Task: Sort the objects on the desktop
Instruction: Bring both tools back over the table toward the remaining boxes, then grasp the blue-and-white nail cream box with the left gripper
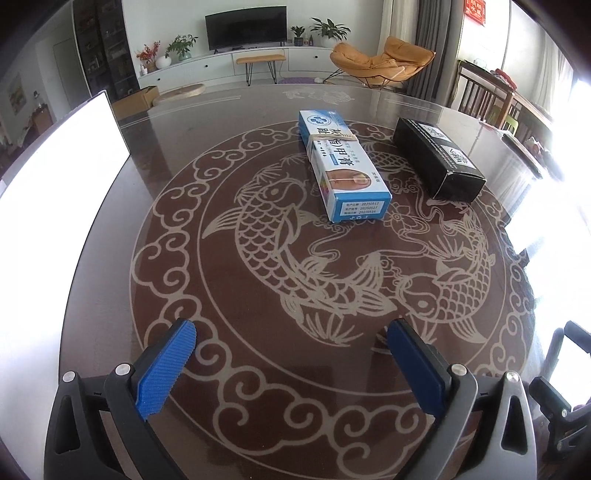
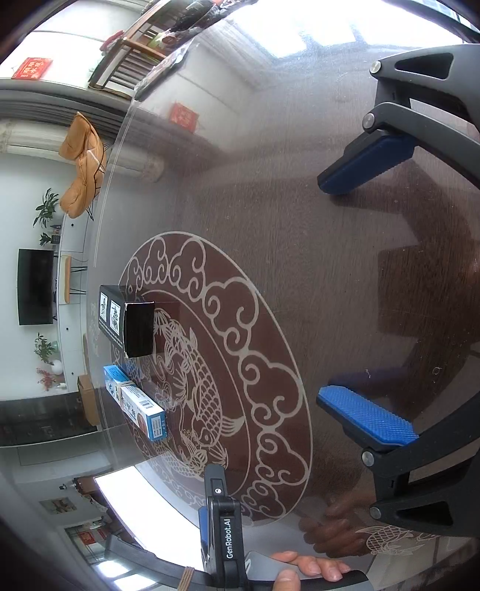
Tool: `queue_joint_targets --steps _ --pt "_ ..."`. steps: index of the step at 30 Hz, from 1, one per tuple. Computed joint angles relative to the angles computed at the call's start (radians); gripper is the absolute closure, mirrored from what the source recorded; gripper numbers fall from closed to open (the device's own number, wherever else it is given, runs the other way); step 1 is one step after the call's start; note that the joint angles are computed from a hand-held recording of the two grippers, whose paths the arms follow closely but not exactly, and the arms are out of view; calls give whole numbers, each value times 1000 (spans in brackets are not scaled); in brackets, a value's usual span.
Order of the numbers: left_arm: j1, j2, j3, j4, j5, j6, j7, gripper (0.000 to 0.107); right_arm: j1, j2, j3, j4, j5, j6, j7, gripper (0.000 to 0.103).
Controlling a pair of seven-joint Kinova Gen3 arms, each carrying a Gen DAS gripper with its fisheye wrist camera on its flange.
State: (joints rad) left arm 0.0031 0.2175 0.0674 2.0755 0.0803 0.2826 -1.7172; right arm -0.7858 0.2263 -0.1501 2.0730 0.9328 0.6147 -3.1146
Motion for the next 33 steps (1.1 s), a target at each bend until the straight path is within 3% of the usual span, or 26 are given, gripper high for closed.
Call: queue_joint_targets --steps 5,12,19,27,30,33 --pt "28 28 -27 -36 -28 -8 47 4 -1 0 -1 1 2 0 -3 0" --pt "30 82 -29 -132 -45 48 66 4 0 0 -1 1 2 0 -3 0" --pt "148 132 -118 -193 -133 52 245 4 0 0 -1 1 2 0 -3 0" --pt "134 157 -75 -246 -159 99 272 4 -1 0 -1 2 3 0 -5 0" --pt "77 157 -5 -274 -125 170 182 4 1 0 -1 1 2 0 -3 0" --pt "73 138 1 -236 -103 133 143 4 0 0 -1 1 3 0 -3 0"
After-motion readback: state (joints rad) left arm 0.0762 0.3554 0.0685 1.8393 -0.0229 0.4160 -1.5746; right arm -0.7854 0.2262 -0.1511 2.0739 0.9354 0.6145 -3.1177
